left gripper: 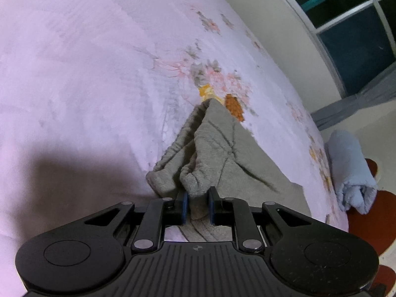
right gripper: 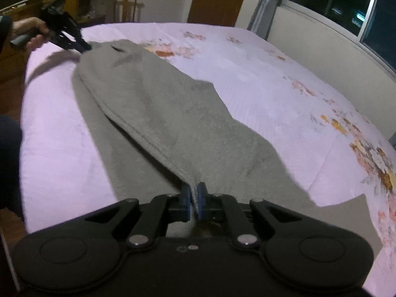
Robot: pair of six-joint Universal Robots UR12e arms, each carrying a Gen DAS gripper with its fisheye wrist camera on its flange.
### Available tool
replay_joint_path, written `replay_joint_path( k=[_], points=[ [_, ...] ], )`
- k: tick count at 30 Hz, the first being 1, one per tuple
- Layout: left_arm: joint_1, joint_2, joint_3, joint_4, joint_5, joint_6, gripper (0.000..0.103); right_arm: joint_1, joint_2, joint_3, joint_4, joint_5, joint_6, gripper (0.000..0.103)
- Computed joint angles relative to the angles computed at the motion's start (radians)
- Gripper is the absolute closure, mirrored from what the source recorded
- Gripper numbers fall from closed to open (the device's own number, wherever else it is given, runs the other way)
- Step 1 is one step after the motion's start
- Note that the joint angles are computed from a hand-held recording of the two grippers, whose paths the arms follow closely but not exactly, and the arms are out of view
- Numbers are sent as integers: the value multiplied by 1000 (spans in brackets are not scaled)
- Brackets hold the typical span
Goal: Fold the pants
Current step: 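Carry the held end over with the left gripper while the right gripper holds the other end, then open both grippers to release the folded sweatpants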
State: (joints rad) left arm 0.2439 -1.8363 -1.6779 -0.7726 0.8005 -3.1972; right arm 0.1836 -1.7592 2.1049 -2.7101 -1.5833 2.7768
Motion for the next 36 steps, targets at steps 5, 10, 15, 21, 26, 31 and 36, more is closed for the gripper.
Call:
replay_joint_path(
  k=[5,10,15,21,26,31,36],
  points=[
    [32,-8,-7,2,-113,-47,86,51,-17,22,-8,-61,13,103],
    [53,-25,3,-48,-167,-102,86,96,44,28,20,-170,71,103],
    [49,-22,3,-60,-142,-57,86,107,27,43,-55,-191,116,103],
    [53,10,-49,2,-144,-71,86,118,60,32,-15,-234,113,103],
    [56,90,-164,148,-120,-167,25,148,69,41,-79,-310,58,84],
    [17,137,-237,275,-133,-235,15,150,45,78,-176,-310,97,87],
    [-56,140,-237,244,-152,-238,15,173,20,108,-263,-375,154,85]
  ],
)
